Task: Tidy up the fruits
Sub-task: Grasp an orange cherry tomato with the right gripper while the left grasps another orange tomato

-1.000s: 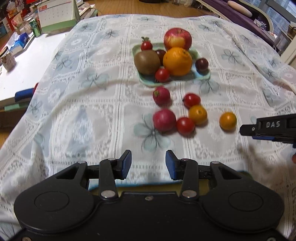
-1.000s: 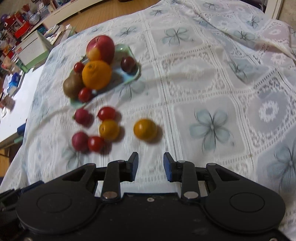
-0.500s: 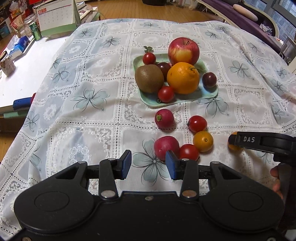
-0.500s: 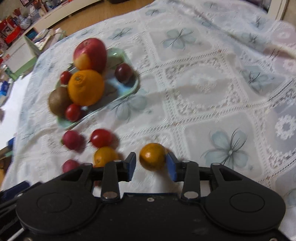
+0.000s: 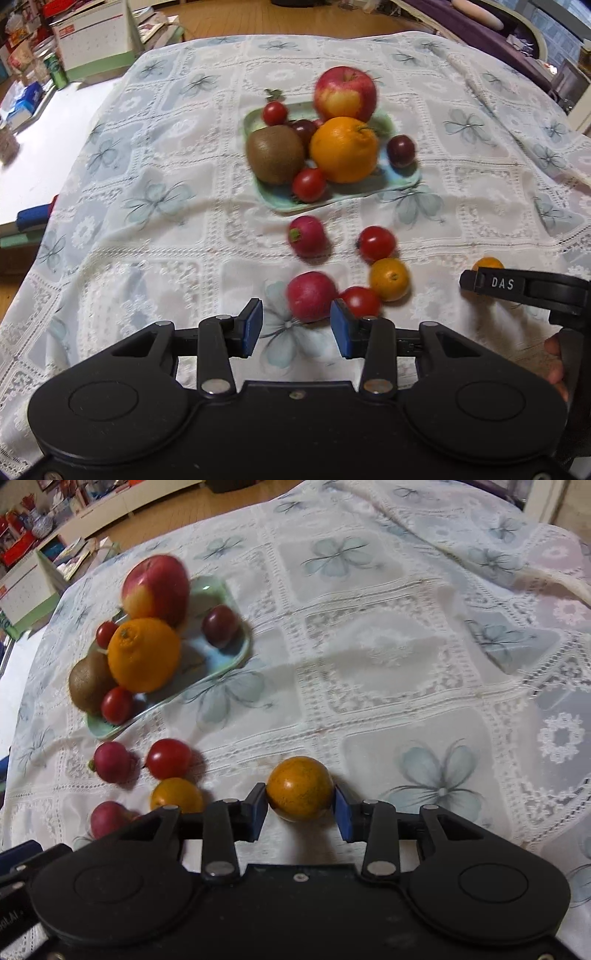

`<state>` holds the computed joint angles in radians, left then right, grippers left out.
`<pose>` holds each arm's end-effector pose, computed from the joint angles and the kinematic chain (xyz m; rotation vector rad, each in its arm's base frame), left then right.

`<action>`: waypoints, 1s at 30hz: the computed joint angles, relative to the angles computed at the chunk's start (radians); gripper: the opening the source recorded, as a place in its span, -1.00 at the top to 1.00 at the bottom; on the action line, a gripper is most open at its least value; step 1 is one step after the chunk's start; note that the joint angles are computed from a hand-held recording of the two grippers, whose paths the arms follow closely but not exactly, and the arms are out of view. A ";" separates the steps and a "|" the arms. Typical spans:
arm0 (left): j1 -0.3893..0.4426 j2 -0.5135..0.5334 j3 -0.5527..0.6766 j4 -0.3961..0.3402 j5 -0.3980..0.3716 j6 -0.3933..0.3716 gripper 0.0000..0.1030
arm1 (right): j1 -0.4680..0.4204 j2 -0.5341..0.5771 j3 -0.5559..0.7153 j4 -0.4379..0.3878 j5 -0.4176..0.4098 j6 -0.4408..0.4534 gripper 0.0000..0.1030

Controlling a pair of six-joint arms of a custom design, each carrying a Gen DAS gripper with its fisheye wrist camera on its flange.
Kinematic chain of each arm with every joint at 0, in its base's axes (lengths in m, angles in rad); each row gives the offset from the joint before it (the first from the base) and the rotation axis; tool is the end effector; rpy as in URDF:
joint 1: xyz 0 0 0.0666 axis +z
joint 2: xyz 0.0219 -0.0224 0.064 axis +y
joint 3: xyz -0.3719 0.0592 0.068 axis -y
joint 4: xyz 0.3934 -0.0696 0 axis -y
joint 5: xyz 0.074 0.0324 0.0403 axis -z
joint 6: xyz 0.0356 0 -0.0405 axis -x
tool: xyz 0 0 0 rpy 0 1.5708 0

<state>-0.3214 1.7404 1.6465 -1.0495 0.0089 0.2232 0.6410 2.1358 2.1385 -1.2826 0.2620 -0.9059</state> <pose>0.5582 -0.1866 0.3490 0.1365 2.7238 -0.1709 0.5690 0.4125 0.3055 0.4161 2.7212 0.0222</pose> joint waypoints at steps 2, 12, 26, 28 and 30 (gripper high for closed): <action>-0.008 0.011 0.016 0.003 0.017 -0.005 0.04 | -0.009 -0.034 -0.053 0.026 -0.004 -0.013 0.23; -0.067 0.097 0.102 -0.002 0.032 -0.024 0.04 | -0.023 -0.147 -0.230 0.114 0.065 -0.041 0.23; -0.115 0.188 0.179 -0.035 -0.048 -0.006 0.04 | -0.008 -0.164 -0.259 0.149 0.048 -0.020 0.23; -0.119 0.197 0.185 -0.038 -0.061 -0.002 0.05 | -0.007 -0.165 -0.260 0.150 0.051 -0.017 0.23; -0.120 0.208 0.192 -0.042 -0.066 0.000 0.12 | -0.006 -0.165 -0.261 0.151 0.050 -0.021 0.23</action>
<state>-0.4411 1.9481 1.8387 -1.0912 -0.0567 0.2228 0.6345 1.9704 1.8778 -1.1321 0.3116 -0.9266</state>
